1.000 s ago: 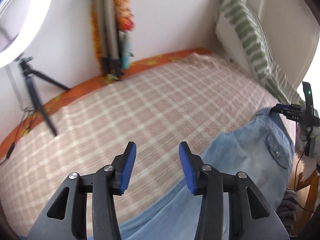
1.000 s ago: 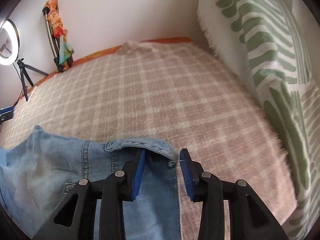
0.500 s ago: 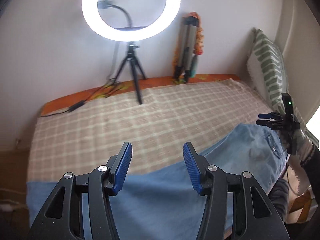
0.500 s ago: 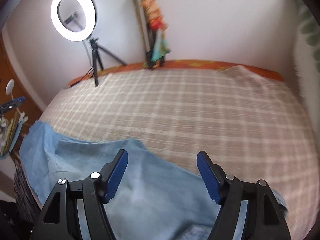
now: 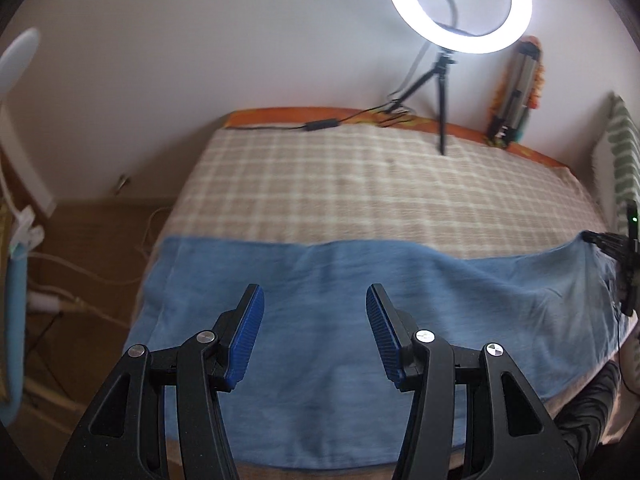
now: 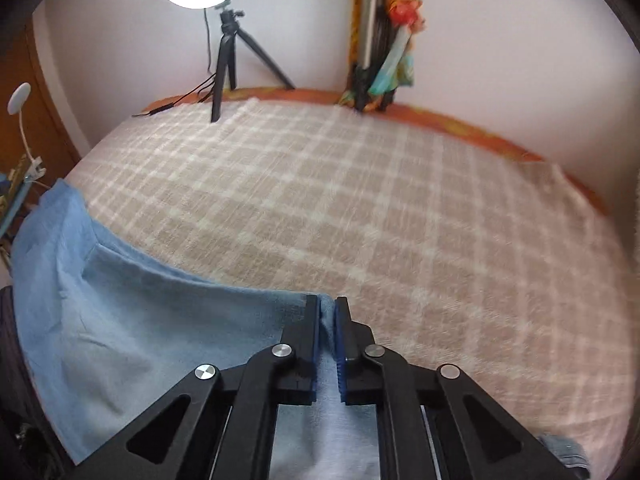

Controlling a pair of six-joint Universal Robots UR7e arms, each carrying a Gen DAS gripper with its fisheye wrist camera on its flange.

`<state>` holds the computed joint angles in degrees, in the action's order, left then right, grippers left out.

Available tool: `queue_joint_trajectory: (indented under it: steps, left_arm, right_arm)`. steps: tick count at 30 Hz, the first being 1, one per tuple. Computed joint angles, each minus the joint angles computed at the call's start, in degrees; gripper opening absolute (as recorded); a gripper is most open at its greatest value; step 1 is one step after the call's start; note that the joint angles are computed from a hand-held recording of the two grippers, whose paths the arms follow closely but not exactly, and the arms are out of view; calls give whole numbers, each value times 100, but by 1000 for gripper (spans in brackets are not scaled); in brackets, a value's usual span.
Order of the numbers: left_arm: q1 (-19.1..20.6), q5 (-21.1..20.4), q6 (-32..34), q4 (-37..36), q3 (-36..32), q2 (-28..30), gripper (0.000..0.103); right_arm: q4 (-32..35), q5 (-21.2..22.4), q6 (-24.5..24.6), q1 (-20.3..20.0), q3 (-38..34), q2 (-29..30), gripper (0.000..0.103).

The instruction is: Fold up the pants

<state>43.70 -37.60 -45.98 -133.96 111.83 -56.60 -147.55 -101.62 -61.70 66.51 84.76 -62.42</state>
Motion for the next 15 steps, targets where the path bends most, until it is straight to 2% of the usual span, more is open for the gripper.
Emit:
queue_joint_trajectory:
  steps: [3, 5, 7, 8, 13, 15]
  left_arm:
    - [79, 27, -392, 68, 245, -241, 52]
    - [115, -27, -528, 69, 416, -411, 52]
    - [118, 25, -824, 275, 578, -626, 52]
    - [121, 51, -998, 334, 694, -776, 52]
    - [67, 90, -1617, 645, 1134, -1484, 52]
    - [18, 87, -1826, 859, 1280, -1828, 52]
  right_arm:
    - [447, -57, 546, -61, -461, 183, 3]
    - [461, -245, 366, -30, -448, 266, 5]
    - [78, -488, 70, 30, -264, 271, 19]
    - [-4, -532, 58, 54, -223, 256, 37]
    - [-141, -376, 140, 150, -27, 11, 44]
    - [-142, -195, 233, 176, 106, -154, 53]
